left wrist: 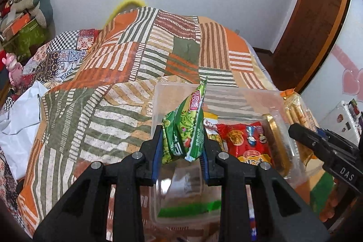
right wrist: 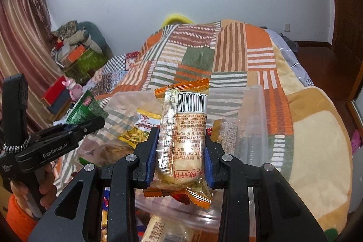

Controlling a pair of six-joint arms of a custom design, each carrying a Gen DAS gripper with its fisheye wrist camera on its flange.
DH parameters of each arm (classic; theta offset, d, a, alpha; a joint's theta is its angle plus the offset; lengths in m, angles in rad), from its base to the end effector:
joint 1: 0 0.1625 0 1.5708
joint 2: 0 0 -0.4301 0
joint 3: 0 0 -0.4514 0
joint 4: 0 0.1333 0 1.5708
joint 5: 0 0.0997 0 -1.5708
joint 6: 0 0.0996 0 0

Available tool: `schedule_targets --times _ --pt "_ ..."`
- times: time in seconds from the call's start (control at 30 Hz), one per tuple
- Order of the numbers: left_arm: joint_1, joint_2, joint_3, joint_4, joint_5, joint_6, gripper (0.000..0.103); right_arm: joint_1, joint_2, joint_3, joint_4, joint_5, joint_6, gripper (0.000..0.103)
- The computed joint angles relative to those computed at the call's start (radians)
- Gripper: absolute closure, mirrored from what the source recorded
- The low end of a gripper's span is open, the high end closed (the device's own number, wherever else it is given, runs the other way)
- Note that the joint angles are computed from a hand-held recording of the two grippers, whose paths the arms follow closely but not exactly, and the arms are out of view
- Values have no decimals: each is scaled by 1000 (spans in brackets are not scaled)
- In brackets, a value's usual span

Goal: Organize snacks
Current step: 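Carry both snacks over the clear box and release them inside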

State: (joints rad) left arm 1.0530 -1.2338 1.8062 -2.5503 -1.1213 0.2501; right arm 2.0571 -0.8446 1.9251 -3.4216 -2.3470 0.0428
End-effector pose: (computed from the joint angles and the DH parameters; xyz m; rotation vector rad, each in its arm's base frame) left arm -0.1677 -0.6511 0.2810 0.8877 2.5353 -0.6307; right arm 0.3455 -0.5177 0.1043 0.1362 -2.3665 1.1650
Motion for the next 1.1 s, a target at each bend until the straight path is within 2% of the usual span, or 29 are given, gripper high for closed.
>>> schedule_targets --times 0.17,0.27,0.43,0.57,0.73,0.93,1.1 --pt "5 28 -18 -1 10 1 75 -16 -2 -4 50 16 24 72" --pt "6 33 -22 10 11 -7 72 -21 -2 -6 79 22 38 72" --pt "5 27 -23 29 -11 -2 55 -23 2 -11 123 12 55 71" --pt "-14 4 9 -8 5 30 42 -19 0 -9 124 1 59 70" --pt "-44 -44 65 -83 32 89 36 2 -3 -2 106 -30 42 62" --pt "-57 -115 97 -68 14 73 34 35 -23 21 70 -49 25 58" --pt "-64 -178 125 -42 0 63 32 74 -28 38 33 -88 -4 45"
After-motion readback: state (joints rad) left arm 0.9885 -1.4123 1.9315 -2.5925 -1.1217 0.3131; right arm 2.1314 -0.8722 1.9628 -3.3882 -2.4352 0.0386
